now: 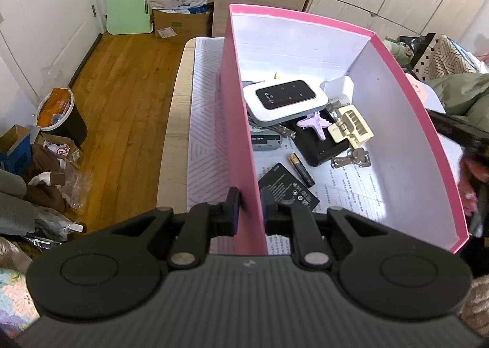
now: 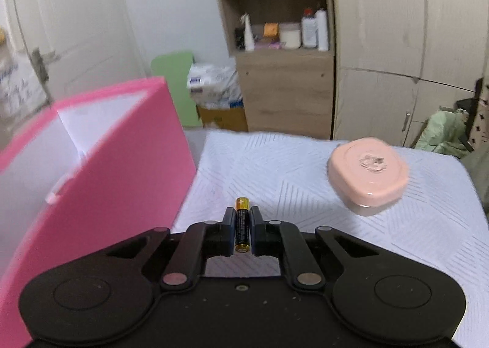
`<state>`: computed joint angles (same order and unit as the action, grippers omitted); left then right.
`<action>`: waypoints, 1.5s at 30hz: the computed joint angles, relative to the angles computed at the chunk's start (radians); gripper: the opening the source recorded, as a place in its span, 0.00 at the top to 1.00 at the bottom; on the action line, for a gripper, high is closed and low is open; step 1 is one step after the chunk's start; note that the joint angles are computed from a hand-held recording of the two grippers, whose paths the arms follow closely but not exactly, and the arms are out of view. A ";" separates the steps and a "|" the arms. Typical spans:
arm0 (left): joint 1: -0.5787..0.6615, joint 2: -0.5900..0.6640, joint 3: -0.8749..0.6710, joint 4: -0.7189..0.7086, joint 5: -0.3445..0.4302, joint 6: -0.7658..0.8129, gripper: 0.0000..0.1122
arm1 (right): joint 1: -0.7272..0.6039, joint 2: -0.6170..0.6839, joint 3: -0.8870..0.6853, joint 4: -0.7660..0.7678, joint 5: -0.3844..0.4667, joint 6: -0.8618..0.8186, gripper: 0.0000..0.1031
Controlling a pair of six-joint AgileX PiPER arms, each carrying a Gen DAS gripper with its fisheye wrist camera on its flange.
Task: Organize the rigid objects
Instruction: 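Grasp the last AA battery on the sheet with the right tool, then carry the AA battery into the pink box and open the right tool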
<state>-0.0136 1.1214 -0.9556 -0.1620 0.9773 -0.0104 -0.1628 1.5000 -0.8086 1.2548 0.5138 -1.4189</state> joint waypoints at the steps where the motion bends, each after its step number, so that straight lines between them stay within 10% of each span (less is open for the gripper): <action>1: 0.000 0.000 0.001 -0.002 -0.002 0.002 0.88 | -0.013 -0.027 0.012 0.010 0.018 -0.001 0.89; 8: 0.023 -0.018 0.017 -0.030 -0.005 0.037 0.88 | -0.085 -0.247 -0.010 -0.061 0.257 0.155 0.89; 13: 0.015 -0.032 0.016 -0.025 -0.002 0.033 0.88 | -0.072 -0.142 -0.200 -0.124 0.612 0.409 0.89; 20: 0.023 -0.035 0.012 -0.031 0.009 0.068 0.88 | 0.256 -0.096 -0.252 -0.403 0.372 0.570 0.89; 29: -0.016 -0.029 -0.009 0.013 0.023 0.040 0.88 | 0.464 -0.006 -0.368 -0.761 0.299 0.721 0.88; 45: 0.019 -0.027 -0.007 -0.019 0.029 0.041 0.88 | 0.106 -0.139 -0.280 -0.457 0.433 0.520 0.80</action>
<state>0.0054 1.0939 -0.9627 -0.1809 1.0061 0.0302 -0.0565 1.3612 -1.0886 0.7977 0.9467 -0.8986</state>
